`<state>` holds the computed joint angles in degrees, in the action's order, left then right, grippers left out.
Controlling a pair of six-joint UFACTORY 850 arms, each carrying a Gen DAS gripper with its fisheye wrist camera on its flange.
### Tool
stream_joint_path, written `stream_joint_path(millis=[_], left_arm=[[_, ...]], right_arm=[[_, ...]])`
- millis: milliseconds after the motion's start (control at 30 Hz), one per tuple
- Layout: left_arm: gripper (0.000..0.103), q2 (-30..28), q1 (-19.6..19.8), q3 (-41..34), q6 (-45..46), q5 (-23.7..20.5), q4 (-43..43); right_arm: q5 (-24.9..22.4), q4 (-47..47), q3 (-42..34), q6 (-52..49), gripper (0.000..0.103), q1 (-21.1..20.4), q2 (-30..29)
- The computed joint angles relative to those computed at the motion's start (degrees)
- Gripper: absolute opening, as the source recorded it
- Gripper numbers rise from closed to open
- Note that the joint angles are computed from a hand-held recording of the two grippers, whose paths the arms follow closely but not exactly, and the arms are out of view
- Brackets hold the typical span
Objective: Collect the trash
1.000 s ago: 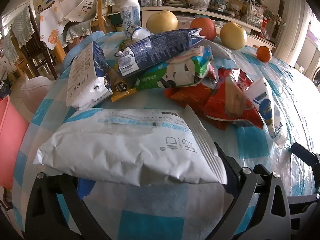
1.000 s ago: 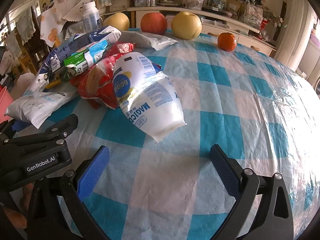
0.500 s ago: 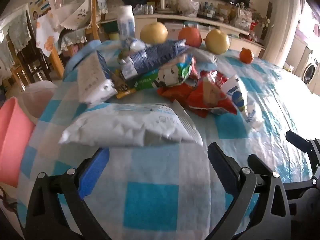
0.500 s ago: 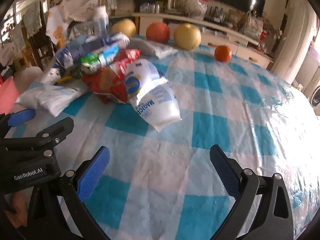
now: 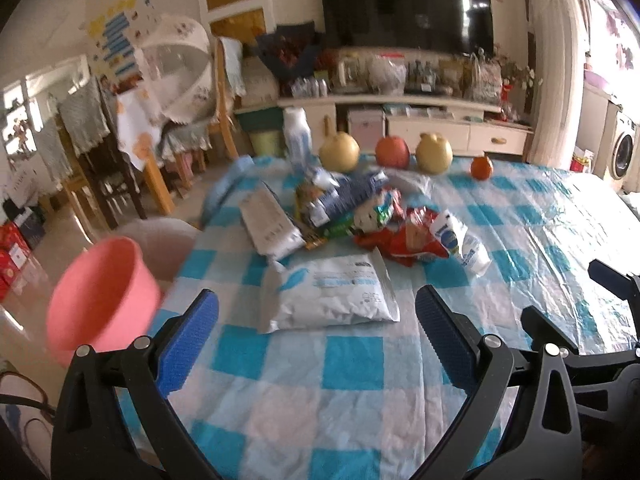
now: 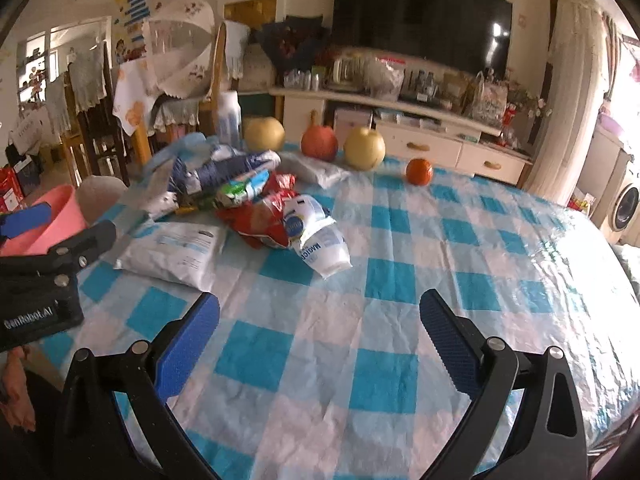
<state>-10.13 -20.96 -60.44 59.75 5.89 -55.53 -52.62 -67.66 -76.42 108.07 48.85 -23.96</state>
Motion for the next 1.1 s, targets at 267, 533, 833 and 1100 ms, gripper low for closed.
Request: stream_joint_path(millis=[267, 533, 833, 1100], left_arm=[[0.099, 7.7, 0.5, 4.7, 0.2, 2.7, 0.3], [0.099, 14.3, 2.3, 8.0, -15.8, 2.3, 17.1], [0.099, 18.5, 3.5, 10.1, -22.0, 2.7, 24.0], [0.099, 21.1, 3.4, 11.4, -23.0, 3.8, 25.5]], right_arm=[[-4.6, -1.0, 0.9, 2.7, 0.099, 4.9, 2.9], [-8.9, -3.0, -1.0, 2.6, 0.099, 9.1, 3.5], [-13.2, -4.2, -3.4, 1.2, 0.099, 12.3, 3.3], [-15.8, -4.6, -3.9, 0.8, 0.099, 13.8, 3.6]])
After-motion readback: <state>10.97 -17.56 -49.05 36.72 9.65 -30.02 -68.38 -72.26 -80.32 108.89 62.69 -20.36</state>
